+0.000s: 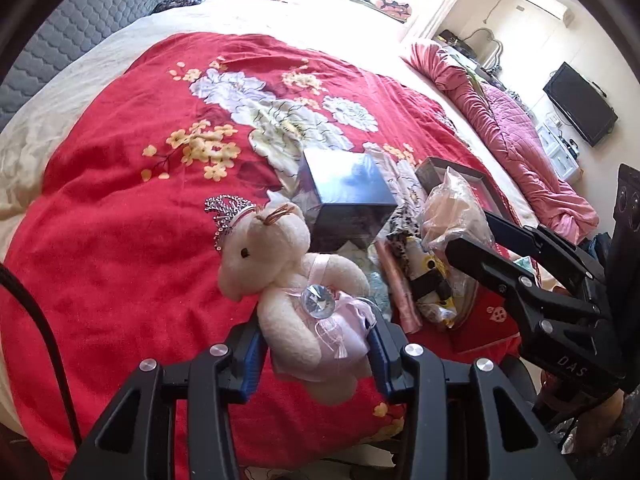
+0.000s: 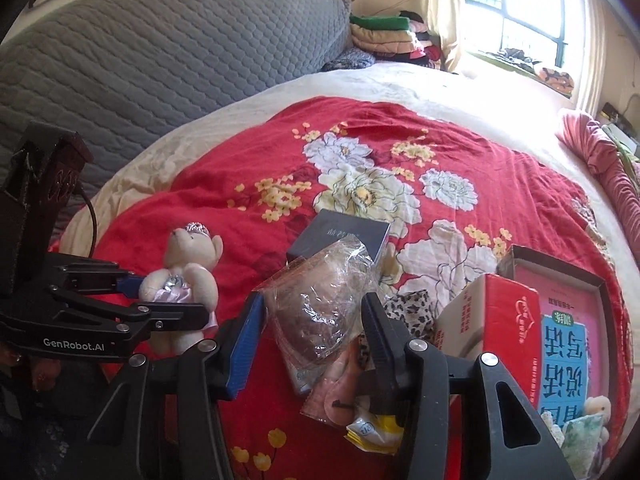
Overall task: Organize soft objects
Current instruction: 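Close the left tool on the crowned bear while the right tool grasps the bagged pink item, then carry the bear with the left tool while the right tool carries the bag to the tray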
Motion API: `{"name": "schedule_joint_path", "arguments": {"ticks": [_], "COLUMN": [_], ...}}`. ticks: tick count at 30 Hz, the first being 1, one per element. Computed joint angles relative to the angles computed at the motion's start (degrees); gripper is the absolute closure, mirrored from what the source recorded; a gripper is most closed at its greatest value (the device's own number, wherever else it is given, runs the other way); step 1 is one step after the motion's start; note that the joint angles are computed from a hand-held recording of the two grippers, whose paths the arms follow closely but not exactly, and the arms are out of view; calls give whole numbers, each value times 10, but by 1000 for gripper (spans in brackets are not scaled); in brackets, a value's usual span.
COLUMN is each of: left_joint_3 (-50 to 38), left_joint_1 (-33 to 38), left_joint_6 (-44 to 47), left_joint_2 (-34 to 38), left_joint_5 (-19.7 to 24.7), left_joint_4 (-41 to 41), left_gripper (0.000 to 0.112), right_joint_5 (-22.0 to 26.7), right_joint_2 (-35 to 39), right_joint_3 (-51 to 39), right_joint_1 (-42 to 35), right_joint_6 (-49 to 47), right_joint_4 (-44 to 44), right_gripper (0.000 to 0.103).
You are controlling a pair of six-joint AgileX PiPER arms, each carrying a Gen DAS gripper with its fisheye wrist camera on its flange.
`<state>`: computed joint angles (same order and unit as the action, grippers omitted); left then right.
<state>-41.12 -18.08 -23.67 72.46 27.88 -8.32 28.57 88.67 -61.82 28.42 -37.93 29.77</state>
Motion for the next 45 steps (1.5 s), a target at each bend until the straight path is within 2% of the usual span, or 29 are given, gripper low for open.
{"name": "schedule_joint_path", "arguments": {"ticks": [9,15,19,28,33,45], "left_joint_3": [-100,-178,-247,-409,-511,-779], "left_joint_1": [-93,-155,-194,-247,-265,-268], "left_joint_6": [-143,-187,-205,-170,-131,-43], "left_joint_2": [15,48,92,207,284,489], "left_joint_5": [56,87,112,153,184,309], "left_joint_4": [133,180,208,205,184,124], "left_gripper": [68,68,68,68,68,68], "right_joint_5": [26,50,84,162,194,208], "right_joint_2": [-84,-124,-144,-148,-132,-98], "right_joint_3": [17,31,36,25,20,43], "right_joint_1": [-74,-151,-226,-420,-494,-542], "right_joint_6": [-58,-103,-144,-236,-272,-313], "right_joint_4": [66,114,155,233,257,243], "right_gripper": [52,52,52,52,52,52]}}
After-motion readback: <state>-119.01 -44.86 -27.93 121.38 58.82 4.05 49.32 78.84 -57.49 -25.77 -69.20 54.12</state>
